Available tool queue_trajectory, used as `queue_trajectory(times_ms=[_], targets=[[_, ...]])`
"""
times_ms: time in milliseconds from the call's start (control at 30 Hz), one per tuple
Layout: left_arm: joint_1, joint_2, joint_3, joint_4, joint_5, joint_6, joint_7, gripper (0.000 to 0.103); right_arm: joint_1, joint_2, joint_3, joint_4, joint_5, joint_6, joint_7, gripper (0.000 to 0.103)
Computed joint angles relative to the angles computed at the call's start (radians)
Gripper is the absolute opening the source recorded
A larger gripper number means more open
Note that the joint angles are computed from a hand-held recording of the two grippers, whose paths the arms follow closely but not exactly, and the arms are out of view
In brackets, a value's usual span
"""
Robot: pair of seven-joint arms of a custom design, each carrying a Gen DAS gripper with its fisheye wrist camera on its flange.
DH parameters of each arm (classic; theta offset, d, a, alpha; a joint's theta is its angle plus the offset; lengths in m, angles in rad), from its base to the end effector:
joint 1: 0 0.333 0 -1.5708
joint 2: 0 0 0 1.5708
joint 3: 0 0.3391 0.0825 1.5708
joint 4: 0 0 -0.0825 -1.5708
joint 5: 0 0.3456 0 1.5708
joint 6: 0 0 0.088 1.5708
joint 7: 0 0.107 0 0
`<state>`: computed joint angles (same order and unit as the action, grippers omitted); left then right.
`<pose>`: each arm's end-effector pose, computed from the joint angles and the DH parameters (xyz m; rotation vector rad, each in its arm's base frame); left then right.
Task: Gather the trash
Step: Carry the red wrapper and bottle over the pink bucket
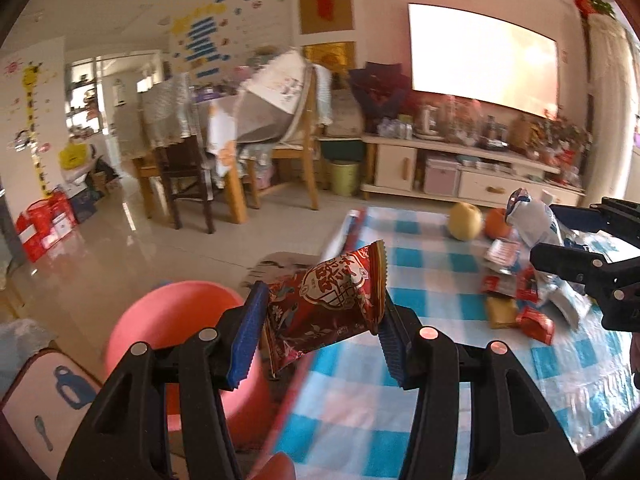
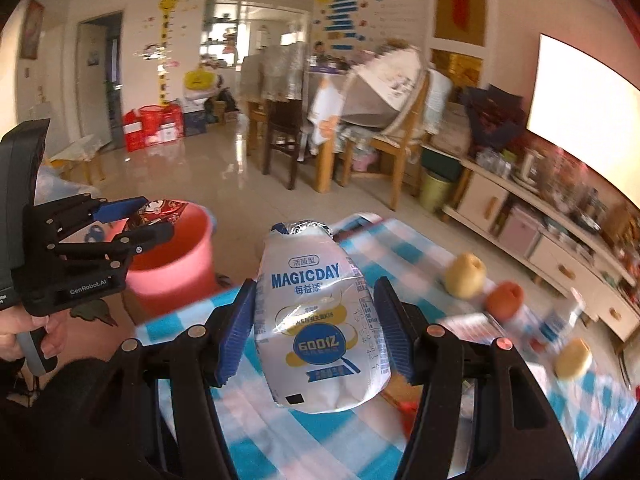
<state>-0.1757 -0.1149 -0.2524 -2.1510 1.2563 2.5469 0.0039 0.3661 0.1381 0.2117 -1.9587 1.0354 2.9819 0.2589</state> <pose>0.4611 -0.2295 0.5374 -1.7080 1.3868 -0.7279 0.5302 0.2659 0.5261 -2.0989 0.7141 -0.5458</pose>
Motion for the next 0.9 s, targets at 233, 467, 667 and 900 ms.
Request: queue_trajectory(times_ms=[233,467,667,900], targets=[[0.059,-0.106,0.027,-0.11,-0.017,0.002,-0.034,0.053,0.068,0.092,0.028,0.109,-0.177,-0.022,0.144,0.061],[0.137,-0.178,0.049,-0.189,-0.031,0.037,-0.035,0.053,0.133,0.21,0.038,0.265,-0.391,-0.074,0.337,0.061],[0.206,-0.21,0.067,-0.232,-0.023,0.058,-0.034,0.053,0.189,0.317,0.036,0.41,-0.541,-0.125,0.47,0.061],[0.281,-0.211,0.106,-0.27,0.003,0.112,-0.041,0.053,0.246,0.445,0.02,0.575,-0.661,-0.181,0.58,0.061]])
